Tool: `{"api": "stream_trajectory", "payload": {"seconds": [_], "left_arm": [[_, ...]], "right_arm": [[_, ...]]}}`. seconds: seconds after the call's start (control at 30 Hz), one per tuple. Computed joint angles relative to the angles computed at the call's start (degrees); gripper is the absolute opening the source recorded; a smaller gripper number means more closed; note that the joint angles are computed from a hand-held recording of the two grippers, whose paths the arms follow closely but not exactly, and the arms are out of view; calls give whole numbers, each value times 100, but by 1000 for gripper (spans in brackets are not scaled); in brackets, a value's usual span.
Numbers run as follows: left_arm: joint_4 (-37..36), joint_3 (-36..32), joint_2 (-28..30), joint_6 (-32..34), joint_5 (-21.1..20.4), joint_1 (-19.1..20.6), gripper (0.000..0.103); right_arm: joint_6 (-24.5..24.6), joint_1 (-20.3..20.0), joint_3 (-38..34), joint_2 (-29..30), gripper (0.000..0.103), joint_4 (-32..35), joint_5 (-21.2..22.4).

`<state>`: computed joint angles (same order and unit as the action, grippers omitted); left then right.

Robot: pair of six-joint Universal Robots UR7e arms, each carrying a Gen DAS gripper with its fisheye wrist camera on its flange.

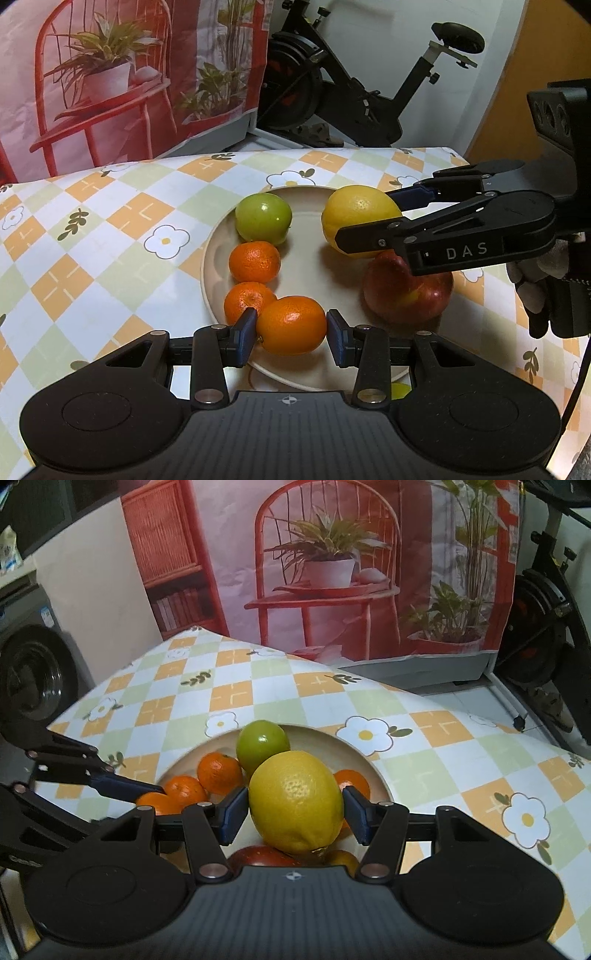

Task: Organize fruits
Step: 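Lower and open both grippers to release the lemon and tangerine onto the plate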

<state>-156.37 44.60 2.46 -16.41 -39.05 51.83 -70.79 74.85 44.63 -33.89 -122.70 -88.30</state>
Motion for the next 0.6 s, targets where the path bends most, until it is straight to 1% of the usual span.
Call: {"api": "stream_trajectory", "payload": {"seconds": [0.23, 0.4, 0.6], "left_arm": [[53, -39, 18, -14, 19, -4, 43], [78, 61, -31, -62, -35, 3, 43], [96, 20, -17, -104, -61, 18, 43]], "right_arm": [[70, -7, -55, 35, 59, 42, -13], [125, -8, -44, 37, 59, 35, -29], [181, 1, 14, 8, 59, -26, -30]]}}
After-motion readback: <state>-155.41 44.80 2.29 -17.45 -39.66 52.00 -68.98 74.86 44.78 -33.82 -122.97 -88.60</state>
